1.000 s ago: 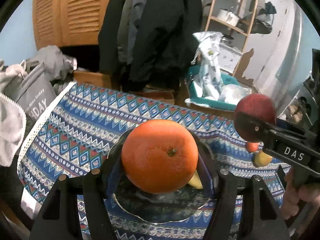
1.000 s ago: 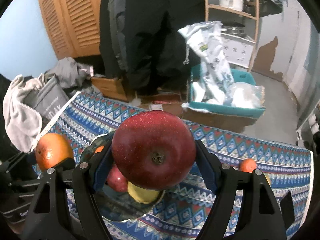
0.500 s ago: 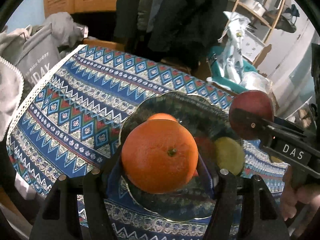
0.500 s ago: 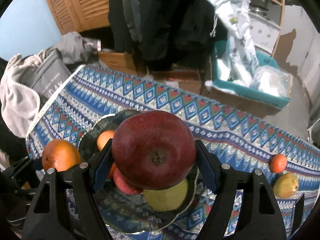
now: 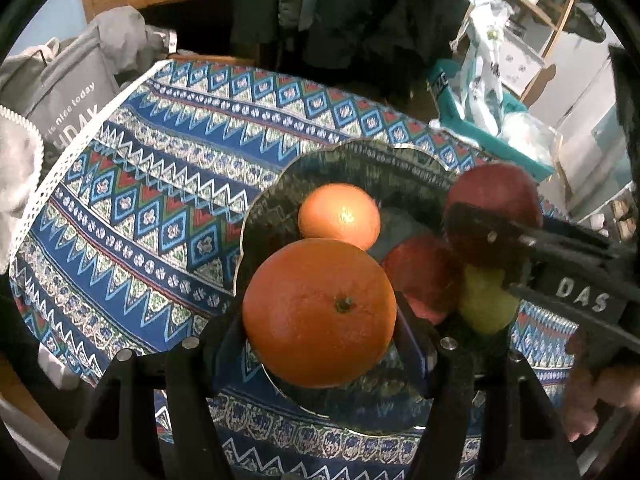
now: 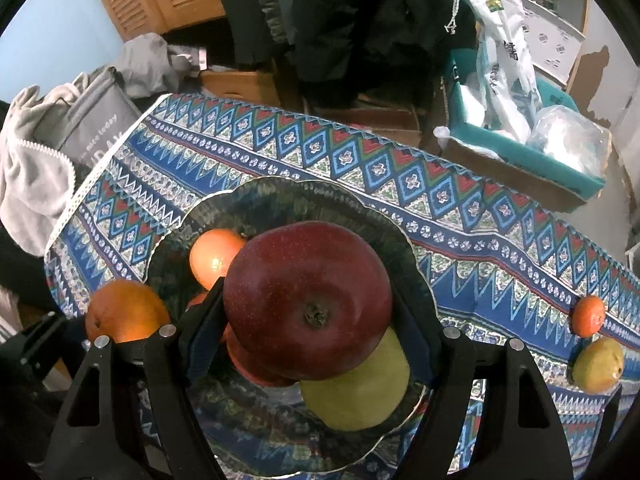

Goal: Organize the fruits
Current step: 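Release the red apple into the glass plate while the left tool releases the orange there, then withdraw both open tools from the glass plate toward the tangerine and pear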

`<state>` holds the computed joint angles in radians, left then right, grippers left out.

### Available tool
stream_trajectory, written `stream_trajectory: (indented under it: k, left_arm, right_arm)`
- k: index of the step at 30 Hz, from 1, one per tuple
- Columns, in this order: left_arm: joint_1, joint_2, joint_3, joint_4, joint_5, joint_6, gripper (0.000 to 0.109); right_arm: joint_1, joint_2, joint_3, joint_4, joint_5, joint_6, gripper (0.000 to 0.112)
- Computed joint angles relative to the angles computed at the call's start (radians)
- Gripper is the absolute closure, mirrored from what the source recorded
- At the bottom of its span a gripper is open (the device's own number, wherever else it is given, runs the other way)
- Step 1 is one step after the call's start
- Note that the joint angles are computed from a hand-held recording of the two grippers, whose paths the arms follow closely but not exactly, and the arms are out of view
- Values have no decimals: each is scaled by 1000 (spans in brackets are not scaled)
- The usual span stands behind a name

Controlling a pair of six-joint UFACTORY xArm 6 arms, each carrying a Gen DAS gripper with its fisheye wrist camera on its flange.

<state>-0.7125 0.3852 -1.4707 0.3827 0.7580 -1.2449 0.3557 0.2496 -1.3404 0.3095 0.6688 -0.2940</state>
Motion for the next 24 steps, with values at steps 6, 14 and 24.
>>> stream_trajectory:
  k: [6,14,24]
  left_arm:
    - [0,24,-17,-76,33,51,39]
    - [-19,0,-24,27,47,10,25]
    - [-22,-24,-29,96,43,-47,25]
  right_arm:
    - [4,10,-13,-6,15,-2,34]
    - [-4,4,-16,70,26,-46,34]
    - [-17,-60,20,41,-31,-8,34]
